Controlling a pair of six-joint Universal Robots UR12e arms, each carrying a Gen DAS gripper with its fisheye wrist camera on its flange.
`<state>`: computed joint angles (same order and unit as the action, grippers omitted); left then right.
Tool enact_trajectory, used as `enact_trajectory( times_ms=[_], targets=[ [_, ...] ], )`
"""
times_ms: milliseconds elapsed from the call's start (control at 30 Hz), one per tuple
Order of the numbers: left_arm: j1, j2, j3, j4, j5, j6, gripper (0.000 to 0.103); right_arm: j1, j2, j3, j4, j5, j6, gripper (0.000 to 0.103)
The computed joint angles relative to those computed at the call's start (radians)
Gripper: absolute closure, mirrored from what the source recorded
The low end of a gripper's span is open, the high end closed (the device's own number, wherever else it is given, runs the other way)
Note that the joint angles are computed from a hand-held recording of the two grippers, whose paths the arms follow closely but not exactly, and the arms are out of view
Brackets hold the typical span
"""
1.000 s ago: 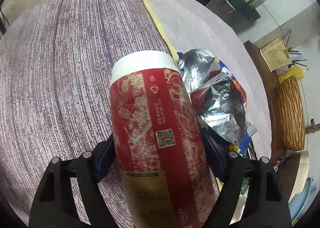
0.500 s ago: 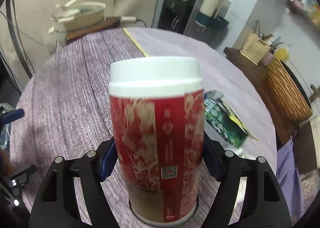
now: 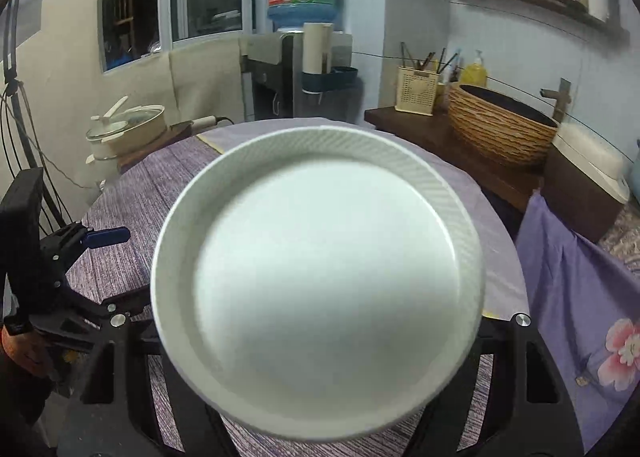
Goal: Collect trash
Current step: 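Grasp the white tissue with the left gripper while the right holds the red cup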
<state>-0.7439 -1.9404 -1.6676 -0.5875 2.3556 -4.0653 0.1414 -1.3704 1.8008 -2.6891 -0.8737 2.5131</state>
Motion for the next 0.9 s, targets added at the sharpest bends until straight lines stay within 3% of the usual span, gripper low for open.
enact_trajectory(
  times_ms=[400, 567, 667, 767, 800, 900],
  targets=[
    [0.066, -0.151, 0.226, 0.070, -0.196, 0.164, 0.005, -0.122, -0.041, 0.086, -0.109, -0.005, 0.099, 0.031],
    [0.089, -0.254, 0.382, -0.047, -0.233, 0.185, 0.006, -0.165, -0.053, 0.116, -0.168, -0.019, 0.141, 0.031],
    [0.093, -0.305, 0.458, -0.147, -0.201, 0.184, 0.008, -0.191, -0.059, 0.127, -0.176, -0.018, 0.164, 0.031],
    [0.102, -0.318, 0.477, -0.188, -0.224, 0.158, 0.044, -0.215, -0.064, 0.141, -0.187, -0.017, 0.178, 0.031],
    [0.106, -0.313, 0.468, -0.177, -0.251, 0.155, 0.063, -0.222, -0.065, 0.146, -0.192, -0.019, 0.182, 0.031],
    [0.102, -0.289, 0.423, -0.131, -0.269, 0.120, 0.068, -0.245, -0.063, 0.158, -0.209, -0.019, 0.209, 0.031]
  ],
)
